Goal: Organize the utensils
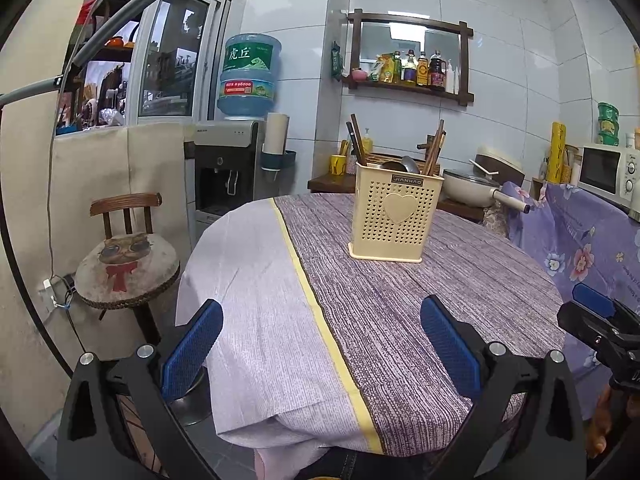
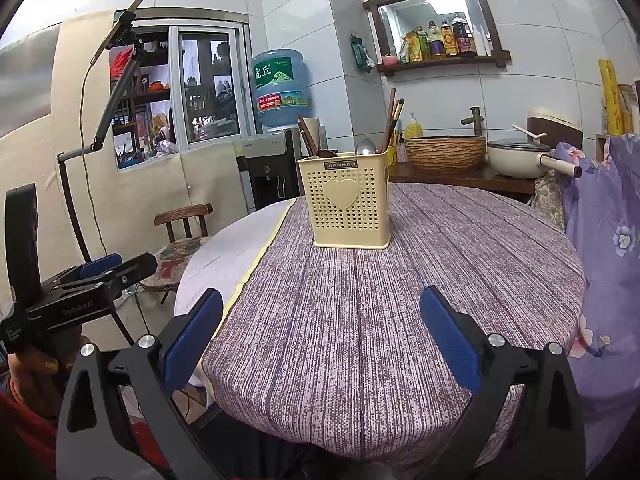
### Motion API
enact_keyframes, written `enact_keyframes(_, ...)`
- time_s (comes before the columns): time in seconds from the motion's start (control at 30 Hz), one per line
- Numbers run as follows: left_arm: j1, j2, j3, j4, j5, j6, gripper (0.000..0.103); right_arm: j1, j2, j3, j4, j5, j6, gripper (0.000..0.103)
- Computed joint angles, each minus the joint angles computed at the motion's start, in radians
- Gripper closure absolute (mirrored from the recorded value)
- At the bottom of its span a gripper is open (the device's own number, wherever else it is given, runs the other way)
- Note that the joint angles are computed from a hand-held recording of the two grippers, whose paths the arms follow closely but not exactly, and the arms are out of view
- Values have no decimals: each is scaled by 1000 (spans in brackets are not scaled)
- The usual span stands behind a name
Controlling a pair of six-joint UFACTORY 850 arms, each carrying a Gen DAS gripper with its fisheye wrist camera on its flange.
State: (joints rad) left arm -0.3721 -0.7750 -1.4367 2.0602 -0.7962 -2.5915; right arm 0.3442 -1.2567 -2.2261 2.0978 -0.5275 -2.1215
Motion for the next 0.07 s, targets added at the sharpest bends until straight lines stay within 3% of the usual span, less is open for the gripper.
enact_keyframes(0.07, -1, -2, -4, -8, 0, 8, 5, 1, 0, 2, 0, 0, -1, 6)
